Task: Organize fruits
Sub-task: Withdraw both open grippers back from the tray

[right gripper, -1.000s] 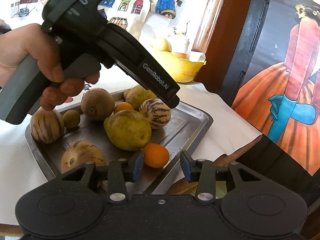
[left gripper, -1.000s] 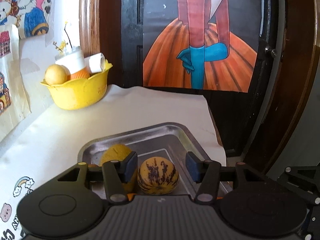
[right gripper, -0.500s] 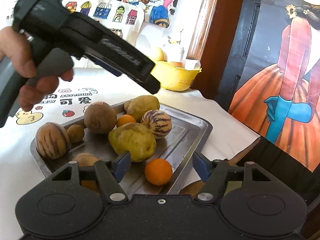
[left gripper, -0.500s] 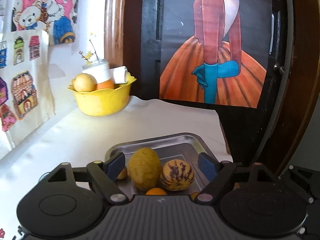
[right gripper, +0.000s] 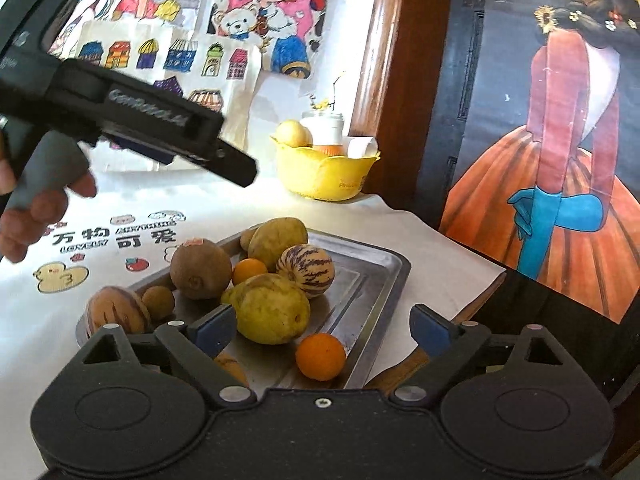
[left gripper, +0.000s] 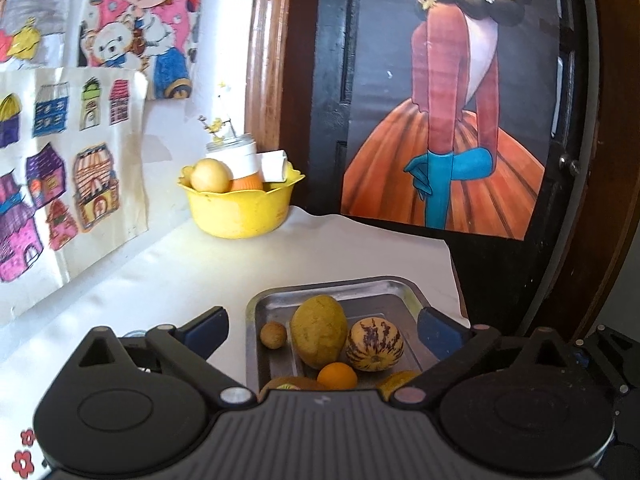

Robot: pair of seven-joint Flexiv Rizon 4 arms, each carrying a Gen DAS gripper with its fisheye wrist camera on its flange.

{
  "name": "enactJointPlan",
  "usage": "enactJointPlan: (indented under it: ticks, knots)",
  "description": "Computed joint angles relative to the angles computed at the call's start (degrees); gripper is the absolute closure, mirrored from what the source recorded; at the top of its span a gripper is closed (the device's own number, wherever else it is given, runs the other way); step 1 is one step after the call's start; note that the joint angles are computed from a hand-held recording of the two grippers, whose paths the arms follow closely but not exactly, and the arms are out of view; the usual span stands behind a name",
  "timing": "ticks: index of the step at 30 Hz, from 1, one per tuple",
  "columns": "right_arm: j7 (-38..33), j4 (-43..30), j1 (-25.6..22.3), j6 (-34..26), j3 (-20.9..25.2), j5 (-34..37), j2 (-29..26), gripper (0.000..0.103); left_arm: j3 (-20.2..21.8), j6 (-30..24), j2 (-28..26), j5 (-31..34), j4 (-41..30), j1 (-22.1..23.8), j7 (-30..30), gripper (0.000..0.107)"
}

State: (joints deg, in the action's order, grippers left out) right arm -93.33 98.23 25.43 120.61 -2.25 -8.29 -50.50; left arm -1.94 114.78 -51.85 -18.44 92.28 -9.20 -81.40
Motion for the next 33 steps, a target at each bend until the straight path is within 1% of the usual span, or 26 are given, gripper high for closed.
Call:
enactJointPlan:
  ticks: [6, 11, 18, 21, 26, 33]
  knots:
    - [0.37, 0.99, 0.72, 1.28, 0.09, 1.66, 0.74, 0.003, 0.01, 2.17, 1.63, -0.61, 3.64, 0.37, -2.04, 0.004]
    - [-0.65, 1.76, 2.86, 2.67, -1.17, 4.15, 1.27, 0.002, 0.41, 3.78, 2.95, -1.45, 6.54, 0.39, -3.44, 0.004]
    - [-1.18, 3.00, 3.99, 3.25, -0.93, 6.15, 2.43, 0.001, -0.10, 7.72, 4.93, -1.26, 11.60, 1.83, -6.53, 0.004]
    - [-0.86, 3.87, 5.02, 2.80, -1.11, 7.88, 3.35, 0.001, -0.45, 8.97, 6.17, -1.66, 14.45, 2.52, -8.64, 0.004]
    - [1.09, 5.41, 6.13, 2.25, -0.78, 10.23, 5.00, 0.001, -2.41, 10.28, 8.45, 0.17, 19.57, 5.66, -14.64, 0.004]
    - [2.51, 7.19, 7.82, 3.11, -0.97, 12.66, 6.83, 0.001, -0.83, 12.21, 9.94, 0.57, 23.64, 5.82, -19.16, 0.004]
